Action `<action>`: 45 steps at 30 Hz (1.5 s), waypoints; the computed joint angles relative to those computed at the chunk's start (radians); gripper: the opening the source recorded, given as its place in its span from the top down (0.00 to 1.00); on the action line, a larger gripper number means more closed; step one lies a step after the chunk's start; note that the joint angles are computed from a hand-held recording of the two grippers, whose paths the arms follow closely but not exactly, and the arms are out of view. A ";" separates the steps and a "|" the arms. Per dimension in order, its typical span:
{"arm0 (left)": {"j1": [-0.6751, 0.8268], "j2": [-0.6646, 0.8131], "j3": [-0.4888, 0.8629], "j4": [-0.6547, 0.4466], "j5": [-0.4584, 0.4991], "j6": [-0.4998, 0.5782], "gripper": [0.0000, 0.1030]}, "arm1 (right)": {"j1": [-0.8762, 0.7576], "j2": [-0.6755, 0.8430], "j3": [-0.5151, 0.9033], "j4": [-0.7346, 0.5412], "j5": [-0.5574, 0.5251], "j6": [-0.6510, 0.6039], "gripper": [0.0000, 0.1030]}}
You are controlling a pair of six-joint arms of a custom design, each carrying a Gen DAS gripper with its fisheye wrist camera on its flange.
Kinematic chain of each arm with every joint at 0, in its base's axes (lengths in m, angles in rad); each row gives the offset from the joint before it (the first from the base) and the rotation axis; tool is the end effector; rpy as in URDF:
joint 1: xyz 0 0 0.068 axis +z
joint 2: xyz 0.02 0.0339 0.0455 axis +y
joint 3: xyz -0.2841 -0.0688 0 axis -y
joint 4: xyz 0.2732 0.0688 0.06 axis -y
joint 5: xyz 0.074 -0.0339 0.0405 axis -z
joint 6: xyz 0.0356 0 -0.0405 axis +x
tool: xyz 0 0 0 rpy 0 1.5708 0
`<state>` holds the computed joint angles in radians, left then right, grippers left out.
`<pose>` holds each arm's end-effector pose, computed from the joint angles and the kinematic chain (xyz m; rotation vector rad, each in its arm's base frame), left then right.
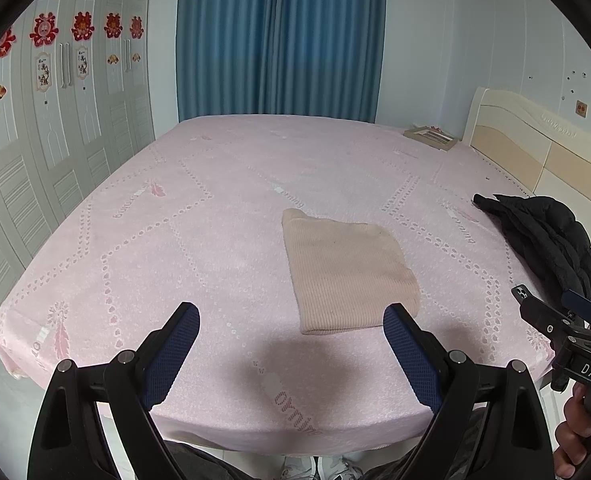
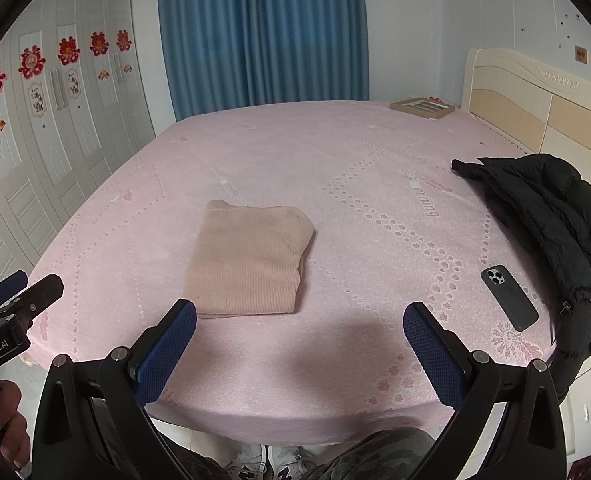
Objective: Fold small clothes
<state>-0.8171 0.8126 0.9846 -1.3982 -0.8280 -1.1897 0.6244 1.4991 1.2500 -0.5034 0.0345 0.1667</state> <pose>0.0990 -0.0671 0.3333 -0.5890 2.1911 0.2022 0.2921 0.2090 0.3128 -0.5160 2.2927 0.3552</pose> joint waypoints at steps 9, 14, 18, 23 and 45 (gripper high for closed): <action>-0.004 0.000 0.001 -0.005 -0.003 -0.007 0.10 | 0.004 -0.011 -0.005 0.002 -0.001 0.007 0.01; -0.011 0.002 0.003 -0.015 -0.007 -0.020 0.10 | 0.006 -0.013 -0.006 0.001 -0.001 0.007 0.01; -0.009 -0.001 0.002 -0.015 -0.005 -0.016 0.10 | 0.008 -0.015 -0.007 0.002 0.001 0.005 0.01; -0.010 -0.005 0.003 -0.019 -0.008 -0.020 0.10 | 0.013 -0.015 -0.004 -0.002 0.004 0.009 0.01; 0.024 -0.013 0.011 0.001 -0.002 0.033 0.10 | 0.030 -0.008 0.001 -0.003 0.012 0.008 0.01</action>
<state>-0.7927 0.7997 0.9956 -1.3972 -0.8298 -1.1567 0.6544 1.4908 1.2508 -0.5066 0.0466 0.1748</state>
